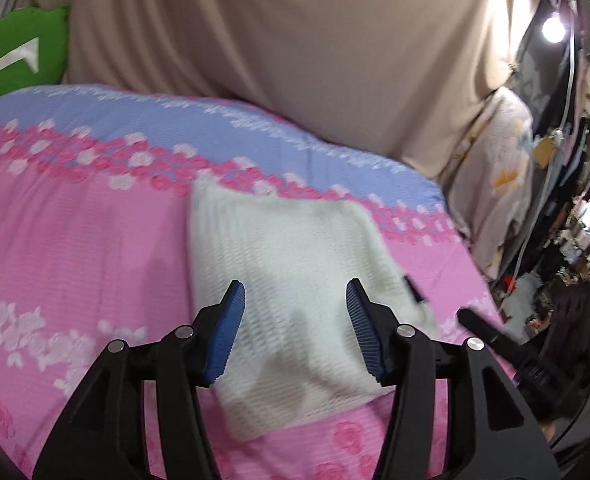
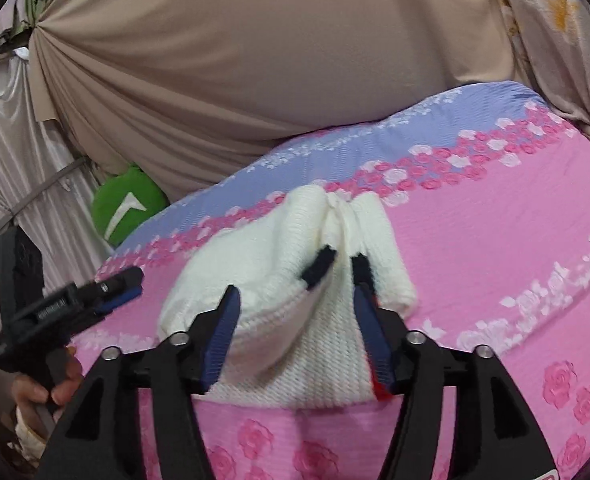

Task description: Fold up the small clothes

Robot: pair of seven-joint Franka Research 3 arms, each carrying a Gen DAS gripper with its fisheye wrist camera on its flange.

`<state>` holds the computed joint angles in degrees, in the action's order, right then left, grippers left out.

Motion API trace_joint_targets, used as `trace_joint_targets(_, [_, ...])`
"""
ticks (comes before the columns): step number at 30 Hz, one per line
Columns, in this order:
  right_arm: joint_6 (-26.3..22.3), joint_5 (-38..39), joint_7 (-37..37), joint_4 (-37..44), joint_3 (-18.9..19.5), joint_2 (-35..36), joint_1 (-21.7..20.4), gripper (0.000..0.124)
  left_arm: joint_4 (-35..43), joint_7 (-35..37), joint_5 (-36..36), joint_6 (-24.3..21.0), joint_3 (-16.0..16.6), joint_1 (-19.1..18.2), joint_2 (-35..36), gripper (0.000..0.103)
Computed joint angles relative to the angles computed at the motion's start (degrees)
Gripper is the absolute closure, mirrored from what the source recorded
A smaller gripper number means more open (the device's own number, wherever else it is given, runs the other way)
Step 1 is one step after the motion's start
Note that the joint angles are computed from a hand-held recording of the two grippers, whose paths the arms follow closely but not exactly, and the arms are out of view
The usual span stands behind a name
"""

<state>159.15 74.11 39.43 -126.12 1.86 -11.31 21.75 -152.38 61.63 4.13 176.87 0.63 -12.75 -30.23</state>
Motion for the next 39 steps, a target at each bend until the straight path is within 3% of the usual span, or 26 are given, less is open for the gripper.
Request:
trace_joint_targets(2, [0.0, -6.9, 7.4, 2.0, 1.5, 2.8, -0.8, 0.057, -0.6, -0.3, 0.4, -1.0, -0.6, 0.7, 0.4, 0.052])
trace_joint_targets(5, [-4.9, -9.9, 12.1, 5.0, 0.7, 6.5, -0.5, 0.057, -1.2, 0.1, 0.3, -1.9, -0.9, 0.4, 1.8, 0.051])
trace_joint_targets(7, [-6.9, -10.7, 13.3, 6.8, 1.0, 8.7, -1.1, 0.057, -1.6, -2.7, 3.6, -1.3, -6.8, 6.4, 2.3, 0.050])
trace_joint_targets(9, [-8.1, -14.0, 14.1, 8.9, 1.8, 10.7, -1.5, 0.079, -1.2, -5.5, 7.3, -1.9, -11.7, 11.3, 2.5, 0.050])
trace_joint_targets(10, [-7.6, -15.9, 14.8, 9.3, 2.1, 10.8, -1.6, 0.094, -1.1, -6.6, 8.5, -2.2, -12.4, 11.9, 2.2, 0.050])
trace_joint_targets(12, [-7.3, -7.8, 6.2, 8.7, 1.3, 8.5, -1.0, 0.100, -1.2, -7.1, 9.3, -1.8, -11.1, 10.7, 1.4, 0.050])
trace_joint_targets(14, [-10.9, 7.7, -7.2, 6.9, -0.1, 4.8, -2.4, 0.102, -1.4, -7.1, 9.7, -1.1, -9.6, 9.5, 0.7, 0.050])
trace_joint_targets(15, [-13.4, 10.8, -9.0, 6.4, -1.1, 4.2, -3.0, 0.102, -1.4, -7.3, 10.0, -0.6, -9.5, 9.7, 0.7, 0.049])
trace_joint_targets(17, [-14.0, 9.5, -5.6, 6.4, -1.4, 6.0, -4.4, 0.102, -0.9, -7.2, 10.4, -0.5, -9.0, 9.4, 1.9, 0.048])
trace_joint_targets(18, [-13.2, 3.6, -0.4, 7.4, -1.9, 8.4, -3.9, 0.101, -0.3, -7.1, 10.4, -0.7, -8.7, 9.0, 3.2, 0.048])
trace_joint_targets(20, [-11.4, -4.0, 7.2, 7.8, -0.1, 12.6, -5.2, 0.103, 0.6, -9.2, 12.7, -0.2, -12.5, 12.8, 5.6, 0.047])
trace_joint_targets(22, [-13.6, 0.9, 5.3, 6.3, 0.3, 10.5, -6.9, 0.099, 1.5, -15.0, 19.7, -0.6, -18.1, 18.9, 6.1, 0.042])
trace_joint_targets(23, [-10.2, 0.3, 5.2, 5.1, 0.1, 8.9, -5.9, 0.096, 1.8, -15.6, 20.5, -0.8, -19.1, 19.9, 6.2, 0.042])
trace_joint_targets(24, [-3.8, -1.7, 5.9, 3.3, 1.9, 6.4, -6.1, 0.093, 1.7, -14.3, 18.7, -1.3, -18.4, 19.0, 6.0, 0.042])
trace_joint_targets(25, [0.7, -4.0, 6.8, 2.2, 2.0, 5.0, -5.0, 0.090, 1.6, -13.8, 17.7, -1.8, -15.7, 16.2, 5.7, 0.042])
trace_joint_targets(26, [3.0, -5.7, 6.7, 1.6, 2.1, 3.6, -4.6, 0.090, 1.3, -13.1, 16.8, -1.8, -13.3, 14.0, 5.3, 0.042])
trace_joint_targets(28, [0.6, -3.0, 3.2, 2.1, 0.2, 2.2, -3.2, 0.089, 0.6, -12.2, 15.1, -1.0, -10.2, 11.1, 4.3, 0.042])
trace_joint_targets(31, [-3.5, -1.0, 0.4, 4.0, -0.7, 3.2, -2.2, 0.076, 0.7, -13.0, 15.2, -1.0, -11.1, 12.1, 4.0, 0.043])
trace_joint_targets(35, [-2.9, -18.0, 13.3, 6.5, 1.8, 9.4, -2.4, 0.072, 0.6, -12.1, 13.6, -2.1, -9.2, 9.8, 4.9, 0.043])
trace_joint_targets(36, [-1.9, -21.8, 15.8, 6.7, 2.2, 10.8, -2.6, 0.078, 0.4, -11.9, 13.4, -2.2, -9.0, 9.6, 4.8, 0.042])
trace_joint_targets(37, [-2.1, -21.5, 15.4, 6.5, 2.3, 10.5, -2.7, 0.097, 0.3, -11.5, 13.1, -2.3, -8.6, 9.1, 4.6, 0.042])
trace_joint_targets(38, [-4.1, -17.2, 12.2, 6.2, 1.8, 9.1, -3.0, 0.106, 0.2, -11.2, 12.8, -2.5, -8.3, 8.8, 4.3, 0.042])
trace_joint_targets(39, [-6.1, -8.9, 5.5, 5.7, 1.1, 7.5, -3.0, 0.107, 0.0, -11.0, 12.5, -2.5, -8.0, 8.6, 3.9, 0.042])
